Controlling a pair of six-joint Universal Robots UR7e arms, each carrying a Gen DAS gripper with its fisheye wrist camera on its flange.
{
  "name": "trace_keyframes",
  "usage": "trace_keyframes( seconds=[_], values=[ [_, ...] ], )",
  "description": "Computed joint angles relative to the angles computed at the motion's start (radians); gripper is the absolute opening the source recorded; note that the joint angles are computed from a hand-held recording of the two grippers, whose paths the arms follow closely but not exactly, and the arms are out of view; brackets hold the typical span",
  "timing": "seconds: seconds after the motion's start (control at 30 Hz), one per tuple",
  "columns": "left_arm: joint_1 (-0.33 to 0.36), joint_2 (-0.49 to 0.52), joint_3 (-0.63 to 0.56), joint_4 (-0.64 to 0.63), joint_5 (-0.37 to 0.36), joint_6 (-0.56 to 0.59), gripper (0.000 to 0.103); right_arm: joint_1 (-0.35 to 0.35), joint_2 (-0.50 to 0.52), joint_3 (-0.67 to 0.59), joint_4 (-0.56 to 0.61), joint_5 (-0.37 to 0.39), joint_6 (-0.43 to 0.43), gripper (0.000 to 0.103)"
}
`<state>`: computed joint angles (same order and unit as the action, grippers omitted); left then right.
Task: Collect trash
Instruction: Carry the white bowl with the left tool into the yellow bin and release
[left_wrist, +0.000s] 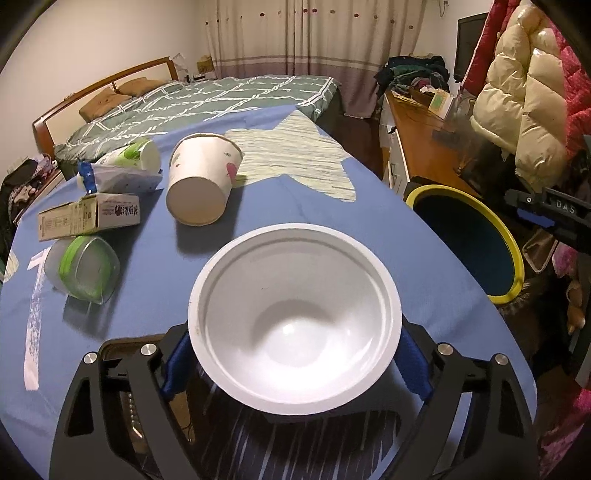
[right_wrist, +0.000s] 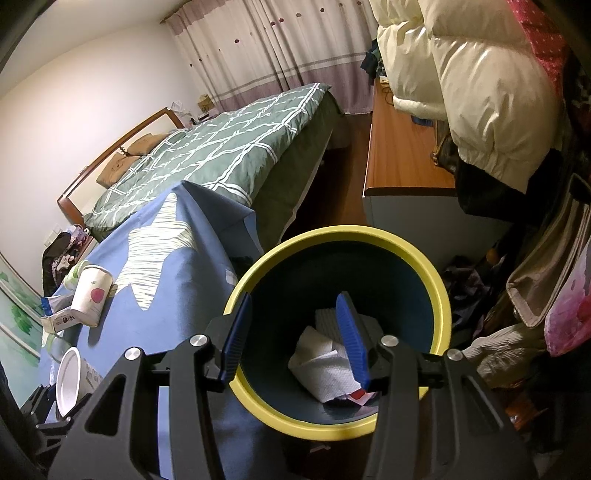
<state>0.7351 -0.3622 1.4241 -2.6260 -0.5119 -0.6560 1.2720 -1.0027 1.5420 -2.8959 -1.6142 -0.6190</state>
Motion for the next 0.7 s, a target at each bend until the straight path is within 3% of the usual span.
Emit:
trace_keyframes(
  seconds=[0.2, 0.7],
  values=[
    [-0.002, 0.001, -0.004, -0.028, 0.008, 0.017, 0.082, -0.007, -0.003, 0.008, -0.007, 0.016, -0.001, 0.046],
    [-0.035, -0.013, -0.033, -0.061, 0.037, 0.046, 0.082, -0.052, -0.042, 0.044, -0.005, 0.068, -0.008, 0.046]
  ],
)
